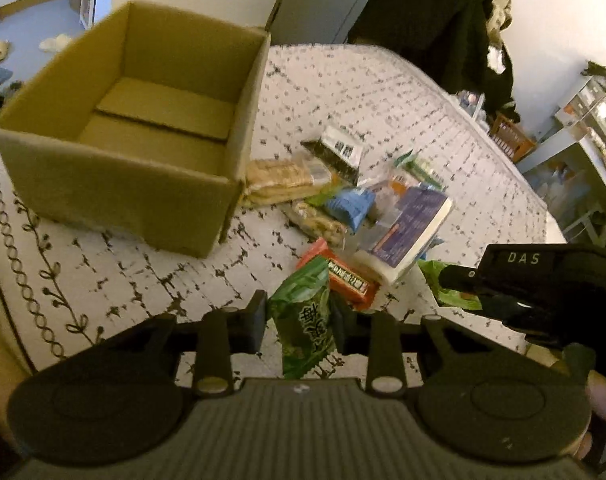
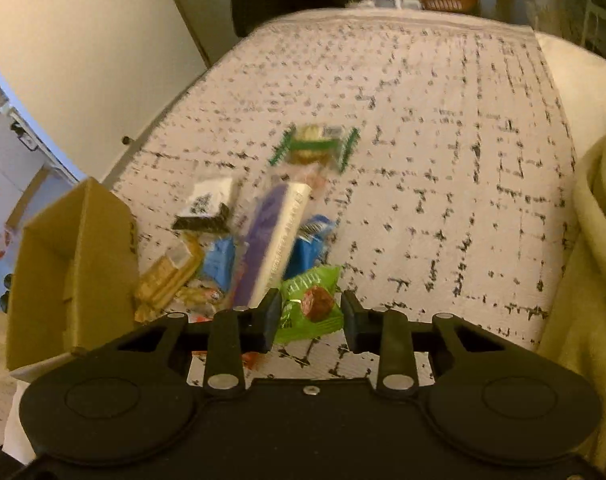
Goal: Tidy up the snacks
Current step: 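Carry the green chip bag with the left gripper into the box and release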
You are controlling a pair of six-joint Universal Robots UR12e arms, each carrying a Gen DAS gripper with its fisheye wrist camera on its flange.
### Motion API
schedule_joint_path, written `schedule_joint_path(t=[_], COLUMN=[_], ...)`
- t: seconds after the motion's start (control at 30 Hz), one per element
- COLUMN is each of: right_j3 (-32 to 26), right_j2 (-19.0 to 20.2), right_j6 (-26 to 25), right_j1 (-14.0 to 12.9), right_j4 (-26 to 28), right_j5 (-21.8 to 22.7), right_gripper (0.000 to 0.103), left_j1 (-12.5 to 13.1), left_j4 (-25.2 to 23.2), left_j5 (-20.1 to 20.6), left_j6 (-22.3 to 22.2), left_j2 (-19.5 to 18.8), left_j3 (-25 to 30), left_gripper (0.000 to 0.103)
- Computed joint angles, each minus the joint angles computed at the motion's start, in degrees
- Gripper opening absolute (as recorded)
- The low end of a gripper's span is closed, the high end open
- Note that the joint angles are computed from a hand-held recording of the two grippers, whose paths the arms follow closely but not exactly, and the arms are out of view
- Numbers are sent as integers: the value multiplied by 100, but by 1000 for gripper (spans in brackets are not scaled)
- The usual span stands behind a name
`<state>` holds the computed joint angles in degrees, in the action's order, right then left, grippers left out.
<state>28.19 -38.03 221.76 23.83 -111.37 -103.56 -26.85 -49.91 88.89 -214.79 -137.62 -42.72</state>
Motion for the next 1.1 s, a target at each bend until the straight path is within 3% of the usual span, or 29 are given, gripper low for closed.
schedule_joint_path(t=[0.03,0.07,0.2,0.33,0.67,0.77,0.93,1.1], right_j3=[27,80,130,-19,604,731,564,-442], right_j2=[-13,-43,-73,-7,-328,-379,-276,236], right_j6=[-27,-58,-249,-89,-95,-205,-461,-1201], right_j1=[9,9,22,3,25,14,54,136], right_j4=[-95,-203,-384,-5,-874,-1287,-1468,-1359], right_j5=[-15,19,133,188,400,686,802,833], right_gripper=[25,4,5,5,3,3,3,3], left_j1=[3,5,25,46,125,153,195,243], left_j4=[55,101,301,497,872,950,1041,1188], left_j5=[22,53,155,319,525,570,699,757], left_j6=[-2,-10,-44,-17,-155,-176,-150,-50], left_j2=[37,67,193,296,520,569,637,662], left_j3=[-42,-71,-219,-335,-643,-717,-808,-859], left_gripper=[31,31,31,31,31,31,31,31])
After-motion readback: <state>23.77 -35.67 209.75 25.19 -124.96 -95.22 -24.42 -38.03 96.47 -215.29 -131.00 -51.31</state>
